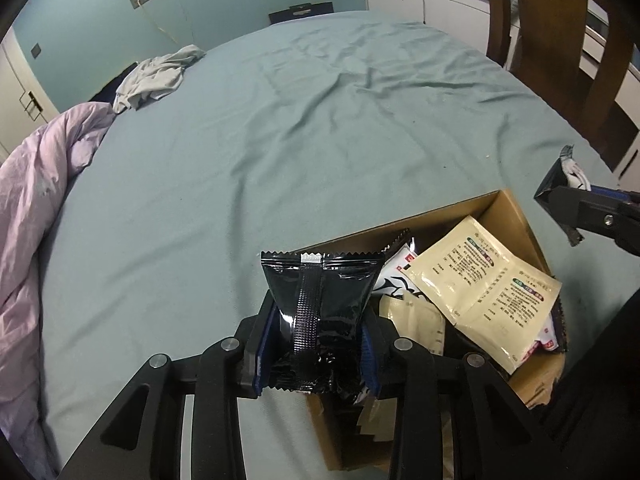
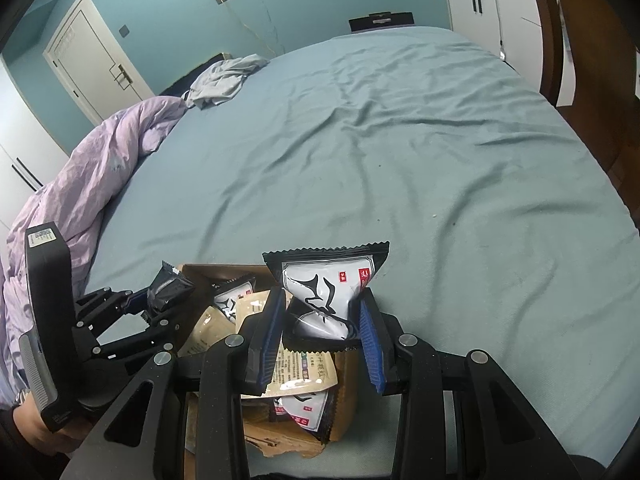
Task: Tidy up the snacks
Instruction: 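Open the left gripper over the box while the right gripper lowers and releases its packet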
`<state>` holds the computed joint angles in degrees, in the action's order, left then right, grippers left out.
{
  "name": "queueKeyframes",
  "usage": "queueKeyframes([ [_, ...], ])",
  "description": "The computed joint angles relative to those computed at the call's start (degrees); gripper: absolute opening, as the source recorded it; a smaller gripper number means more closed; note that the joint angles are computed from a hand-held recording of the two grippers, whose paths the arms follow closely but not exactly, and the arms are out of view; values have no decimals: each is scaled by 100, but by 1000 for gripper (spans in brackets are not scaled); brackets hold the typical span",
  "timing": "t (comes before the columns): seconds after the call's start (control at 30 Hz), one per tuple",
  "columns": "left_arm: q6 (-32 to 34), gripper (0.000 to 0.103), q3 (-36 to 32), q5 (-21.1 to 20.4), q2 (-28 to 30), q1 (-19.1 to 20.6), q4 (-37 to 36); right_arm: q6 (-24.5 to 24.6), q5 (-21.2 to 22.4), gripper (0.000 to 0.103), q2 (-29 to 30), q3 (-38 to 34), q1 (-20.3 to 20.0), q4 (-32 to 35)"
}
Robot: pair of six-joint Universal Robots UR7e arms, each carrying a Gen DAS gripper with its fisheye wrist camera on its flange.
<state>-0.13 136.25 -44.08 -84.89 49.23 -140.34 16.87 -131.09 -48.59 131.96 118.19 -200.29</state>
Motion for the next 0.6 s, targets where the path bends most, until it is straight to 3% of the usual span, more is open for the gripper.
queueKeyframes([
  [0.13,-60,42,-98,-180,-69,26,187,-39,-52,34,31,-44,36,49],
  [0.2,-49,64,-67,-135,-133,-53,142,-79,-98,35,67,-72,70,88],
  [0.3,28,74,39,-19,-242,-202,-17,-158,-82,34,109,-137,102,227],
  [0.47,5,81,82,41,-419,-334,-10,-196,229,35,116,-334,7,1034],
  [0.6,-140,81,38,62,-538,-339,136,-299,217,34,155,-544,-21,1457],
])
